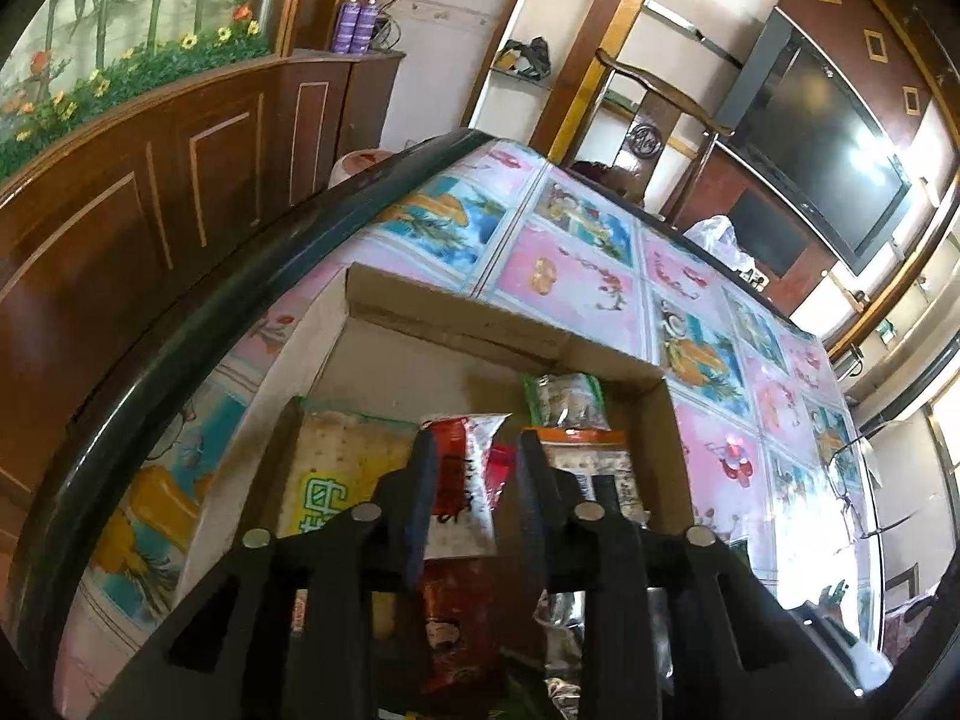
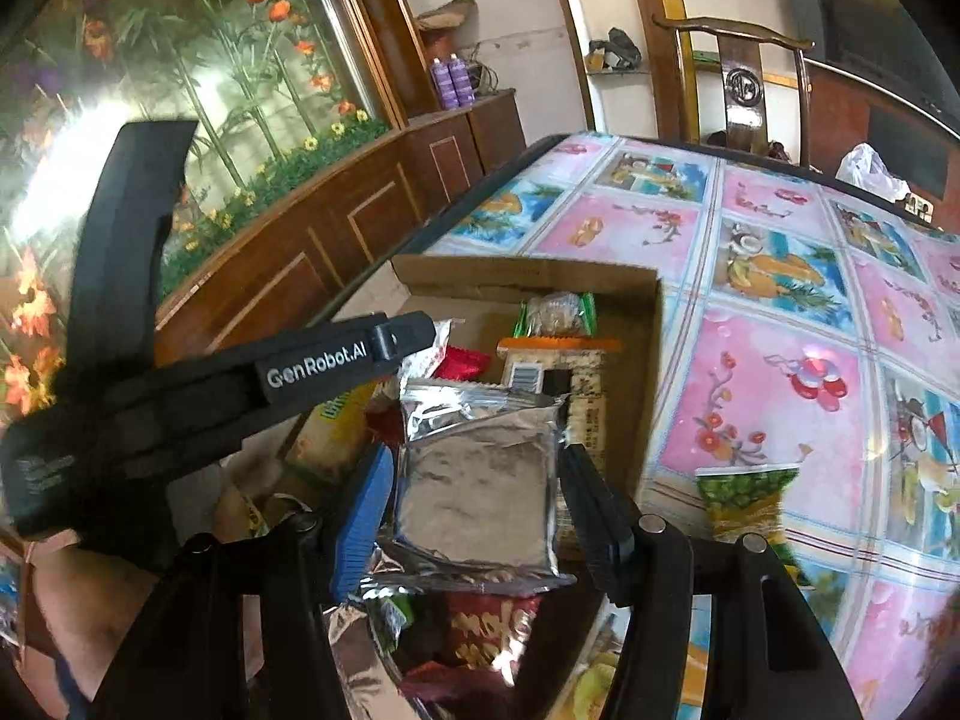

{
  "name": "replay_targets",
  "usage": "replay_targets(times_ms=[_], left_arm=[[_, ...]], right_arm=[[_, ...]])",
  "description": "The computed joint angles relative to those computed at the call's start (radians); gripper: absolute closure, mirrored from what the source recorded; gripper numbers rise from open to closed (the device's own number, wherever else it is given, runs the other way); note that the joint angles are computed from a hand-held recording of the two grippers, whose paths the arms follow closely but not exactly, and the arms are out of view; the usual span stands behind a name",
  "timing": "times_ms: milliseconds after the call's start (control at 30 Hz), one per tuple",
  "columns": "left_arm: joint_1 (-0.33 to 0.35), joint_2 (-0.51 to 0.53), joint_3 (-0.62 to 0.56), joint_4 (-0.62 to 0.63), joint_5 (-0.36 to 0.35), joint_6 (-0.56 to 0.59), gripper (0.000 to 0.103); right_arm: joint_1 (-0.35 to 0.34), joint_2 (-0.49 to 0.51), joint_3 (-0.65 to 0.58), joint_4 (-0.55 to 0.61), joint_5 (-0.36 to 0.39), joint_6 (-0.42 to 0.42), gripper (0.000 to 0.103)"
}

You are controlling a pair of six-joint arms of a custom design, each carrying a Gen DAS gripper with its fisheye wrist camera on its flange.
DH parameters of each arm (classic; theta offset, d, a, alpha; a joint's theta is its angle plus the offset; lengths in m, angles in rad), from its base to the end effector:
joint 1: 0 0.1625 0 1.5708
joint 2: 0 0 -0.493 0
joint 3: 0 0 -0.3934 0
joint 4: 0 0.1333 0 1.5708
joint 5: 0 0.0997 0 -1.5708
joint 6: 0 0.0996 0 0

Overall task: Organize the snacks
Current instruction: 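Lower both items into the box and open both tools, then grasp a green pea snack packet with the left tool while the right tool grasps a saltine cracker pack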

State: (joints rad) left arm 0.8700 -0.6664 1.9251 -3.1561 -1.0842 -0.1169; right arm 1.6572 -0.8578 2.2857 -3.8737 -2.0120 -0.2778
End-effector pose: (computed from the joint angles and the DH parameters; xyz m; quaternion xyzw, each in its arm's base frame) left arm -0.2694 -0.5983 0.0415 0.2381 0.9284 -0.2393 0.1554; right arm 0.1346 -0.5018 0.1648 0.0689 -0.8860 0.3926 0.2368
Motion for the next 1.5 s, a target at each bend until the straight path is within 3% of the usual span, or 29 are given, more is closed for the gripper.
replay_targets(times_ms=[100,267,367,533,633,733,867,933,1000,1100,1233,1300,1367,1433,1500], left_arm=[[-0.002,-0.004,0.010,-0.031,-0.023,0.010,0.075],[-0.017,-0.009,0.036,-0.114,-0.052,0.052,0.074],[-0.023,-0.012,0.045,-0.139,-0.083,0.074,0.072],[-0.034,-0.011,0.054,-0.150,-0.129,0.108,0.071],[-0.036,-0.015,0.059,-0.132,-0.193,0.130,0.068],[-0.044,-0.016,0.069,-0.123,-0.246,0.147,0.066],[-0.054,-0.013,0.072,-0.091,-0.293,0.180,0.063],[-0.056,-0.012,0.068,-0.054,-0.324,0.195,0.061],[-0.061,-0.010,0.071,-0.037,-0.341,0.207,0.060],[-0.066,-0.006,0.070,-0.006,-0.374,0.217,0.058],[-0.057,-0.004,0.050,0.068,-0.458,0.167,0.056],[-0.067,-0.002,0.045,0.094,-0.464,0.145,0.052],[-0.089,0.002,0.047,0.103,-0.436,0.139,0.050],[-0.112,0.008,0.040,0.134,-0.417,0.130,0.050],[-0.137,0.016,0.030,0.177,-0.387,0.115,0.048]], right_arm=[[-0.027,-0.048,0.063,-0.075,0.049,-0.012,0.040],[-0.089,-0.109,0.134,-0.207,-0.024,-0.013,0.040],[-0.148,-0.168,0.193,-0.241,-0.017,0.039,0.040],[-0.208,-0.227,0.287,-0.359,-0.045,0.030,0.041],[-0.248,-0.252,0.351,-0.450,-0.069,0.011,0.041],[-0.331,-0.300,0.415,-0.509,-0.054,0.006,0.040],[-0.472,-0.387,0.476,-0.463,0.007,0.022,0.036],[-0.528,-0.436,0.490,-0.378,0.053,0.037,0.036],[-0.529,-0.439,0.486,-0.333,0.040,0.014,0.035],[-0.468,-0.381,0.476,-0.384,-0.073,-0.053,0.033],[-0.450,-0.345,0.482,-0.421,-0.097,-0.116,0.030],[-0.446,-0.326,0.478,-0.432,-0.115,-0.139,0.031],[-0.438,-0.315,0.469,-0.411,-0.152,-0.138,0.046],[-0.421,-0.283,0.459,-0.444,-0.188,-0.158,0.053],[-0.421,-0.283,0.462,-0.446,-0.185,-0.150,0.054]])
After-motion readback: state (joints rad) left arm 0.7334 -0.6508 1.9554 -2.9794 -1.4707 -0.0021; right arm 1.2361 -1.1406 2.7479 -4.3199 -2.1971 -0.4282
